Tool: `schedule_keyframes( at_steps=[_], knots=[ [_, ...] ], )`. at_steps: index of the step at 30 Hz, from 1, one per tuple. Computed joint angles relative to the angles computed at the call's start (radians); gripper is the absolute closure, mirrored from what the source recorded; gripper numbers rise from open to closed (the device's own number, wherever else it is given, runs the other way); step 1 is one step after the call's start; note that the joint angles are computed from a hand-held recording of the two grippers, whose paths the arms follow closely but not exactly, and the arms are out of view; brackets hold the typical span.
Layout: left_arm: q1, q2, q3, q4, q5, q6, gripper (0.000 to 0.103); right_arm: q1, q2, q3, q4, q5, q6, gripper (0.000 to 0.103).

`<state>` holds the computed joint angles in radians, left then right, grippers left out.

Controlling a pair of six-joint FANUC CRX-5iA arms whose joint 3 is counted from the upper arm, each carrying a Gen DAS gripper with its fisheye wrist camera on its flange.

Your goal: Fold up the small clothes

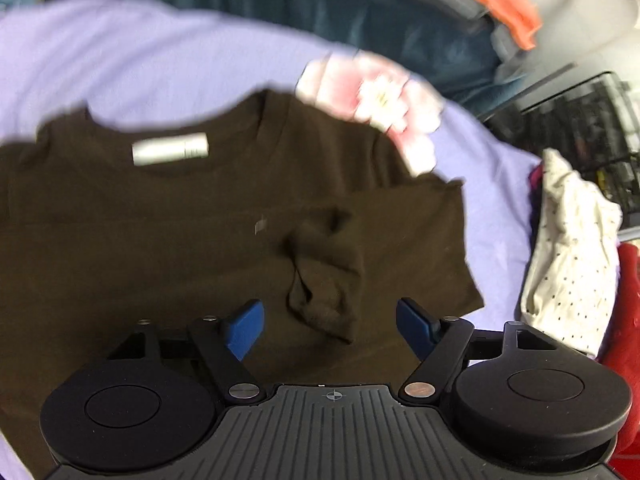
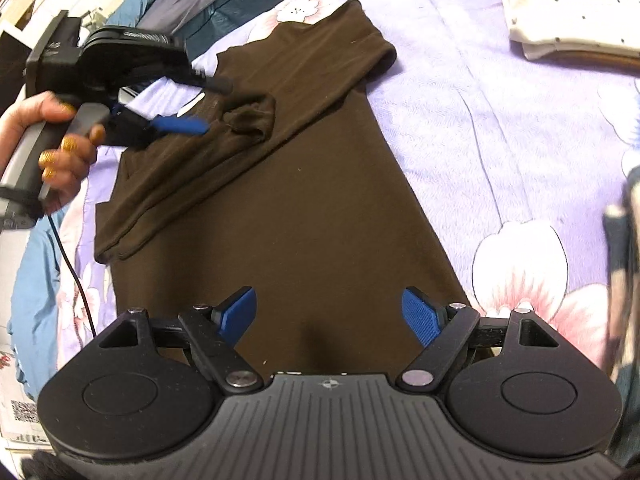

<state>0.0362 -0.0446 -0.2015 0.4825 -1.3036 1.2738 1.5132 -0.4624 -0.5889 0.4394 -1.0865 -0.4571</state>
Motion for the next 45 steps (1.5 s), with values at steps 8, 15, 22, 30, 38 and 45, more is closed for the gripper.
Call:
schedule_keyframes(
  at_steps=[8,15,22,30,38,45],
  knots=[
    [0.219,-0.191,-0.119,0.013,0.044,-0.16,0.0,-0.144,0.093,0.058,-0.001,0.092,0.188,0.02],
    [0.534,-0.363,-0.229,-0.136,-0.01,-0.276,0.0,-0.361,0.23,0.129,0.045,0.256,0.296,0.028],
    [0.715,-0.414,-0.301,-0.135,-0.108,-0.323,0.0,-0.396,0.517,0.365,0.069,0.181,0.769,0.043],
    [0.73,-0.427,-0.329,-0.109,-0.129,-0.342,0.0,-0.432,0.527,0.368,0.042,0.133,0.87,0.091],
    [0.687,-0.415,-0.332,-0.109,-0.119,-0.296,0.0,-0.464,0.372,0.227,0.115,0.093,0.72,0.093],
    [0.675,-0.419,-0.338,-0.137,-0.132,-0.296,0.0,-0.507,0.328,0.138,-0.003,0.214,0.635,0.091]
  ],
)
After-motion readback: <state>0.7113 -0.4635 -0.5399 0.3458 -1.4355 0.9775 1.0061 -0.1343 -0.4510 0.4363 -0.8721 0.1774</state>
